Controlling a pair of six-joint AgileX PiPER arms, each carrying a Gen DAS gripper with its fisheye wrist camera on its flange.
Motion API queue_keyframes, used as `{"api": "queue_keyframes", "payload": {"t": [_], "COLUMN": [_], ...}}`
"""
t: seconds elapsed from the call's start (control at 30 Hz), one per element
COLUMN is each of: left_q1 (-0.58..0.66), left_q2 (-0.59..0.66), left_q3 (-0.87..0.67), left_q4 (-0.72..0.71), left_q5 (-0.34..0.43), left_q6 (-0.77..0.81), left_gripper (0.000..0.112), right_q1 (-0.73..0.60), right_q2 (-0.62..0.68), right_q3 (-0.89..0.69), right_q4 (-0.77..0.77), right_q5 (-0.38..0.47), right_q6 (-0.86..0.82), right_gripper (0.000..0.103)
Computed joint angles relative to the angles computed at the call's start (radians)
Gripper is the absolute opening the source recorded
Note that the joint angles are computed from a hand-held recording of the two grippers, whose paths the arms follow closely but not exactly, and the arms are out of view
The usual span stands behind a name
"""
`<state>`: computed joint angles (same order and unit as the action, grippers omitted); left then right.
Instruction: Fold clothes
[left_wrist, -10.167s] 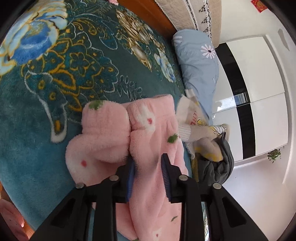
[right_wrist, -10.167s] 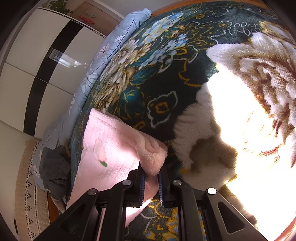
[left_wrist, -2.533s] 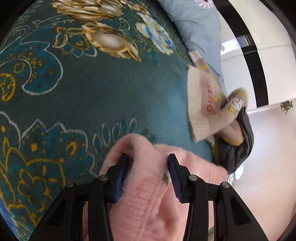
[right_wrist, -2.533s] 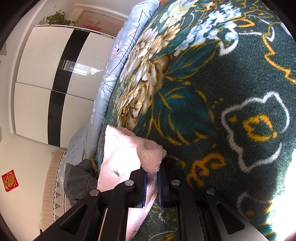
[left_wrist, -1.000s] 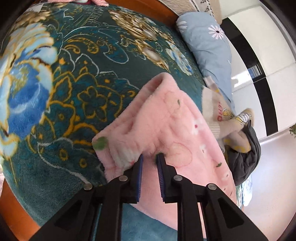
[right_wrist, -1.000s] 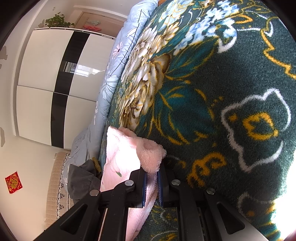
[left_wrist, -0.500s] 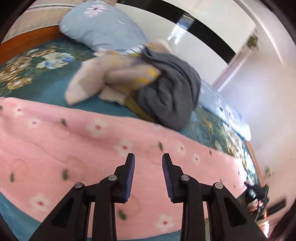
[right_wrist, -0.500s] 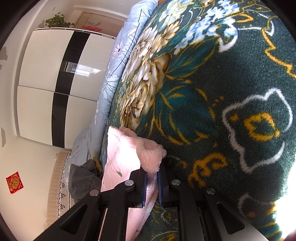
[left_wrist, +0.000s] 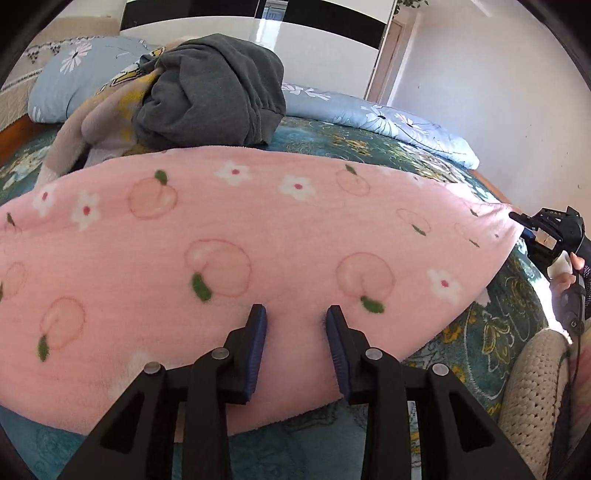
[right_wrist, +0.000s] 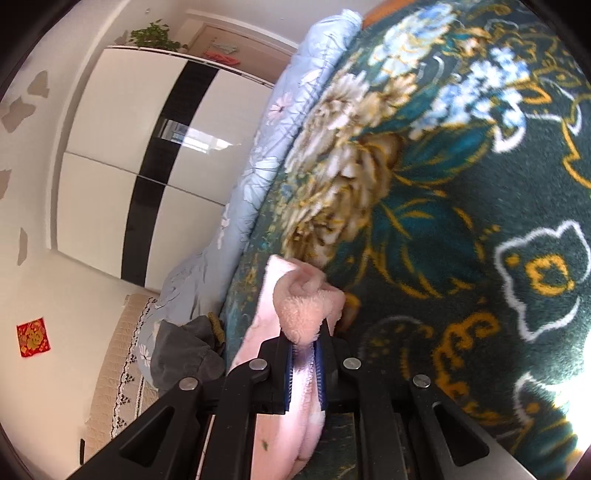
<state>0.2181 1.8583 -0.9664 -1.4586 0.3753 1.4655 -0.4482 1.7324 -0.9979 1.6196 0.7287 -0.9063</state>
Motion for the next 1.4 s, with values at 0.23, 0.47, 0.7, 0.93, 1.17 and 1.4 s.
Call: {"api": "queue_keyframes", "payload": {"t": [0.23,0.47,0.7,0.93,1.17,1.4], "left_q1": [0.201,0.487,0.639,0.67,0.678,0.649], "left_q2": [-0.04,-0.086,-0.066,-0.041,-0.015,0.026], "left_q3": [0.047,0.107,0.127,0.124,0.102,0.065], "left_q4": [-0.037,-0.101,-0.101,-0.089,-0.074,-0.031], "left_q5": [0.306,0.462,0.533,0.561,0.622,0.671], "left_q6": [-0.034,-0.023,-0.043,-0.058,-0.085,-0.162], "left_gripper": [0.035,0.041,0.041,0.041,0.042,0.044], "right_q1": [0.288,0.752,1.029,1.149,1.124,1.166], "right_q2": [-0.149,-0.095,0.137,0.351,0.289,0.382], "right_q3": [-0.122,-0.337,-0.525,-0.696,-0.634,-0.731], "right_q4": [-0.083,-0.513,-0.932,-1.242,-1.017,-1.175], "right_q5": [-0.211,-0.484,-0.444,-0.254,-0.254,-0.08], "right_q6": [0.062,0.312,0.654,0.841,0.641,0.777], "right_gripper": [0.01,0.01,0.01,0.01,0.01,0.013]}}
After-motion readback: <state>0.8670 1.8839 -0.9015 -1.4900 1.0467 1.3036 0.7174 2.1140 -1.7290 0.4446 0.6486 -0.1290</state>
